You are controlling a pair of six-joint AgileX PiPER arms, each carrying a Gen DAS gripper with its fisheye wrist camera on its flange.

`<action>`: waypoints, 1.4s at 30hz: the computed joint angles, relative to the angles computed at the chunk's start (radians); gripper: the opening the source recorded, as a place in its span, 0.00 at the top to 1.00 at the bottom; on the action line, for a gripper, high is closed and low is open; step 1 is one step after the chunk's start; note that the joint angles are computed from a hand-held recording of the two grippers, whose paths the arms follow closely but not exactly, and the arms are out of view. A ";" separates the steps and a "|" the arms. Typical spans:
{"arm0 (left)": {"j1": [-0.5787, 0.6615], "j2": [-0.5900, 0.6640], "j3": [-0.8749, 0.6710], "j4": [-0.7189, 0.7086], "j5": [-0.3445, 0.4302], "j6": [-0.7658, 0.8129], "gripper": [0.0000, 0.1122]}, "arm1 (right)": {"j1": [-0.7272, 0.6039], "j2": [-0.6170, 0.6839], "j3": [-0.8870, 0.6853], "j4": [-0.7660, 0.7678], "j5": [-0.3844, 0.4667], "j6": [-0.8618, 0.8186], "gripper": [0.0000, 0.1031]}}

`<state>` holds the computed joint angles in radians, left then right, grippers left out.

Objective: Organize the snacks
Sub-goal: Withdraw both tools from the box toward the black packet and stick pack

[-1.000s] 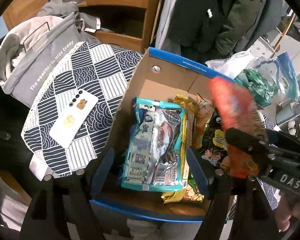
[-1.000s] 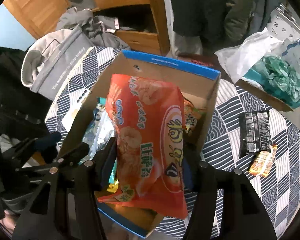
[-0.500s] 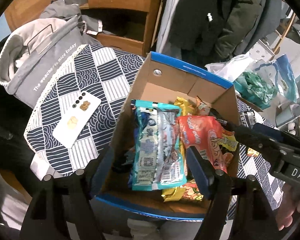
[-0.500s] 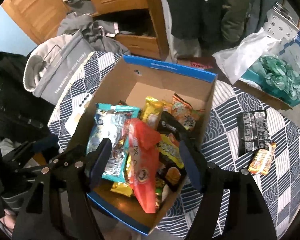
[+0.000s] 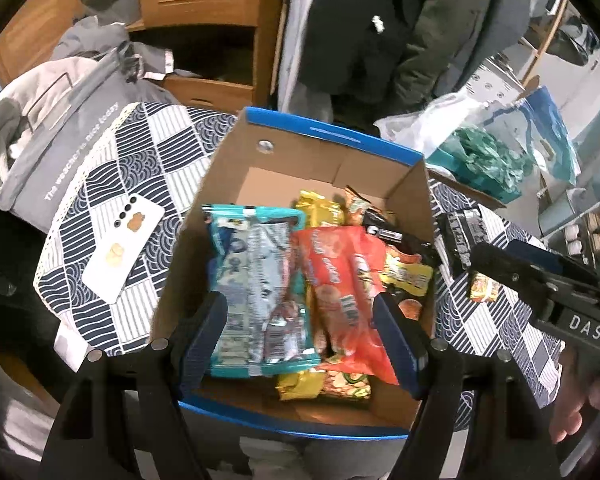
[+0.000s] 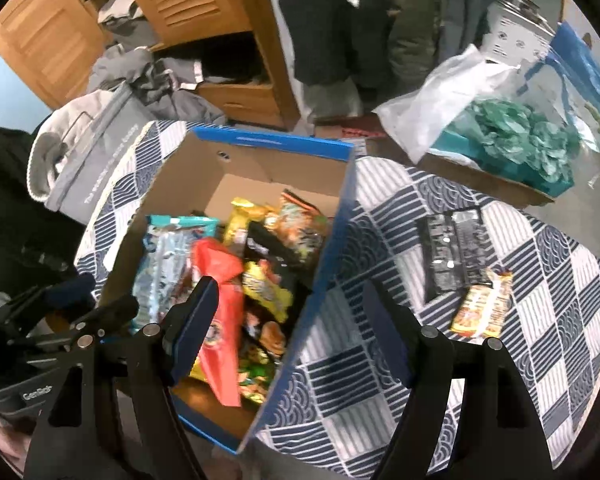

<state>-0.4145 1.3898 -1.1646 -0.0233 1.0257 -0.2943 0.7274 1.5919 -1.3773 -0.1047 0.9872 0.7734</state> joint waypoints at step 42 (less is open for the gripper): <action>-0.441 0.431 -0.430 0.110 0.070 -0.285 0.31 | -0.516 -0.354 0.485 0.126 -0.040 -0.292 0.26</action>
<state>-0.8553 1.8211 -1.5949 0.0871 1.0960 -0.5795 0.2119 1.2375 -0.8928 0.0215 0.9473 0.4816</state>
